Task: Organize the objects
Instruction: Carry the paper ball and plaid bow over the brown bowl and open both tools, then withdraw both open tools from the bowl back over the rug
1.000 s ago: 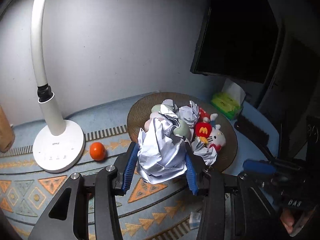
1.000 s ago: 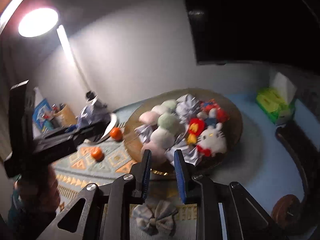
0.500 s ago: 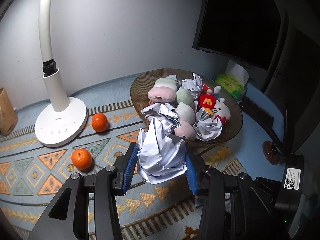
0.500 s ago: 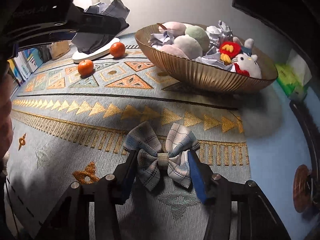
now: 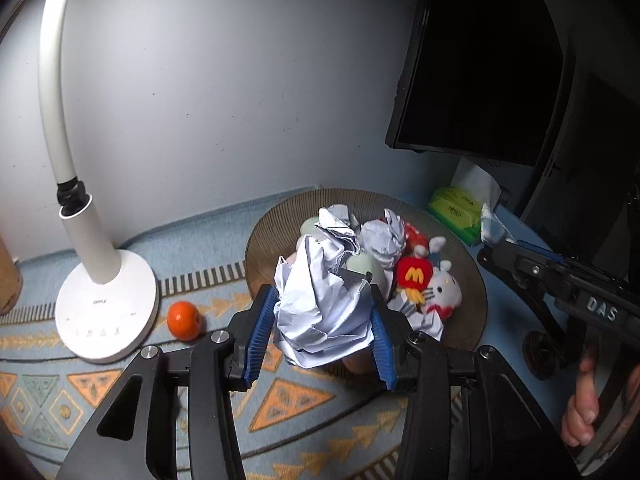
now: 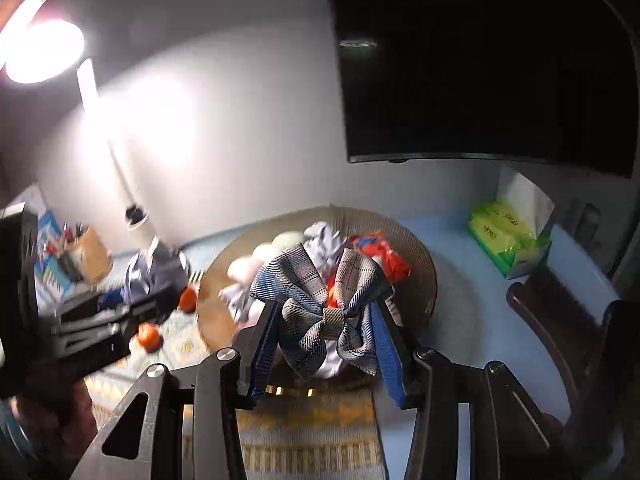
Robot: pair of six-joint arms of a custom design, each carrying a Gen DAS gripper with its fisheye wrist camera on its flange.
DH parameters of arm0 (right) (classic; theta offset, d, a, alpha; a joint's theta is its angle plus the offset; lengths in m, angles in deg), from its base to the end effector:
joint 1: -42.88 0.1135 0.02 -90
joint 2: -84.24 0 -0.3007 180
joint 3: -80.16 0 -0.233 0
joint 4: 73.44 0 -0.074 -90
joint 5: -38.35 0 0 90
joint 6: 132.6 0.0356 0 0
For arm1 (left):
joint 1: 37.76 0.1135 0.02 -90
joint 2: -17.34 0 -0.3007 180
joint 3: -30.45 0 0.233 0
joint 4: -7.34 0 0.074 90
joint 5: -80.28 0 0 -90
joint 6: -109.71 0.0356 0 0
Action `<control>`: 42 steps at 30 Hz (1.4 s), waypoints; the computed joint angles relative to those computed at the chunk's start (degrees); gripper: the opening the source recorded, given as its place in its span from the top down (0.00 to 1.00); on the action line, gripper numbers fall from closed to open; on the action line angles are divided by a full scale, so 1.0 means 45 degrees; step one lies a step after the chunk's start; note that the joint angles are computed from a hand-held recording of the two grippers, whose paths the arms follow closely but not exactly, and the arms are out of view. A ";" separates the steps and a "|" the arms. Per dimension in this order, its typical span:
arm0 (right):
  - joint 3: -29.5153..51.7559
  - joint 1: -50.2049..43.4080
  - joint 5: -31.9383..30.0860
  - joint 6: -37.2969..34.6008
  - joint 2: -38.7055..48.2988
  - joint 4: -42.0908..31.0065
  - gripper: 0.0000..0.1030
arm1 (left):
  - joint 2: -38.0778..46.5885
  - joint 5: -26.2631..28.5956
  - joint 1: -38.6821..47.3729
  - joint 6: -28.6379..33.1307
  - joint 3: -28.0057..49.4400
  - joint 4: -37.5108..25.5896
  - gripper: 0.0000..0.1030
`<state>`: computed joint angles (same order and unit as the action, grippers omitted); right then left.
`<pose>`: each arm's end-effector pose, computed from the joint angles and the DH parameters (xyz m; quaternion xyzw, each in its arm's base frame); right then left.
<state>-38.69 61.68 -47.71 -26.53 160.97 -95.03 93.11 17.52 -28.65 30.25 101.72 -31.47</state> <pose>0.2495 0.0823 0.2774 -0.0060 0.8952 0.1038 0.4334 0.2546 0.0243 0.3142 0.1044 0.8911 -0.1473 0.4164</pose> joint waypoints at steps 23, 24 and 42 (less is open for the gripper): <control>0.0975 -0.0131 -0.2930 0.1366 0.0361 -0.0886 0.28 | -0.0837 0.3939 0.5195 0.2828 0.0265 -0.3543 0.19; 0.0700 0.0383 -0.2957 0.1398 0.0001 -0.0903 0.28 | -0.1111 0.4147 0.6244 0.3435 0.0095 -0.3919 0.16; -0.2292 0.7343 0.2383 0.2705 0.2334 0.2751 0.28 | -0.0427 0.3021 1.2227 0.8154 -0.3894 -0.1271 0.02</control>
<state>-49.01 94.72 -36.99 -14.35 171.47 -82.65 91.19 31.12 26.37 66.95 84.20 -37.19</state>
